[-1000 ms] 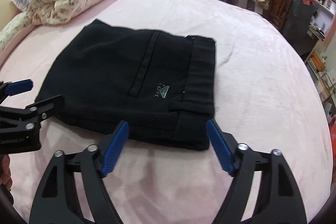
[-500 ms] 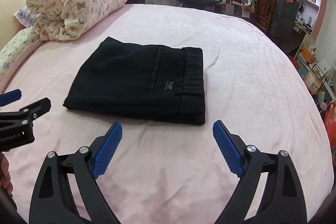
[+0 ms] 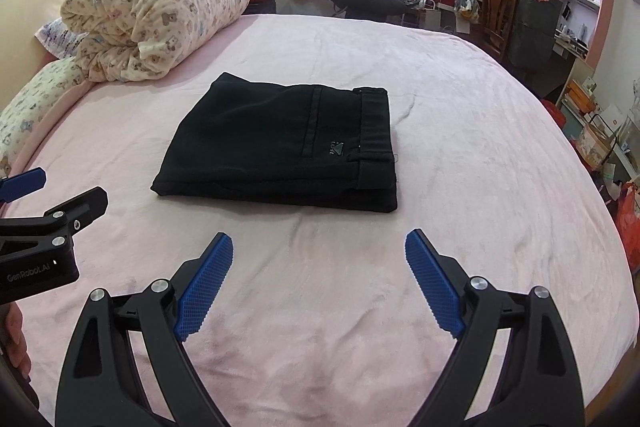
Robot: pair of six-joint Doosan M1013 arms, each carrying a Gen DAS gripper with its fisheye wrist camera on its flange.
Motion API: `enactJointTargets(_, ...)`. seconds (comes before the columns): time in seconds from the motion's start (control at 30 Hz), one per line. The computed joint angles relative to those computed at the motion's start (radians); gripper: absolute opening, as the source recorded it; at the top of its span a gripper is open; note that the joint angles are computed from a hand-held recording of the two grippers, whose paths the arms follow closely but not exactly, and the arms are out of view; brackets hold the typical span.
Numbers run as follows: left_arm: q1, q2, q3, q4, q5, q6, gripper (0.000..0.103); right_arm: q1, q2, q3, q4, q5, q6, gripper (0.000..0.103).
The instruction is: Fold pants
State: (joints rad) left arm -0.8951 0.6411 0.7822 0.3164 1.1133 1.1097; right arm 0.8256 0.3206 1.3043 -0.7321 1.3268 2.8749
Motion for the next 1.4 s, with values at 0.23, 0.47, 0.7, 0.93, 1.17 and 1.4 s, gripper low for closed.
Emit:
enactJointTargets(0.23,-0.002,-0.014,0.012,-0.043,-0.023,0.018,0.101,0.013,-0.009,0.006,-0.012,0.018,0.009,0.090)
enactJointTargets(0.47,-0.013,-0.013,0.006,-0.026,-0.006,0.057,0.101,0.024,-0.017,0.014,-0.015,0.027,0.011,0.090)
enactJointTargets(0.7,-0.025,-0.016,0.010,-0.012,-0.005,0.079,0.101,0.030,-0.022,0.021,-0.017,0.031,0.017,0.090)
enactJointTargets(0.93,-0.030,-0.016,0.008,-0.009,0.005,0.076,0.101,0.034,-0.023,0.024,-0.020,0.032,0.021,0.090)
enactJointTargets(1.17,-0.035,-0.022,0.018,0.010,-0.002,0.059,0.101,0.042,-0.039,0.044,-0.022,0.025,0.024,0.090)
enactJointTargets(1.4,-0.040,-0.024,0.026,0.044,-0.009,0.038,0.101,0.038,-0.048,0.053,-0.021,0.015,0.011,0.090)
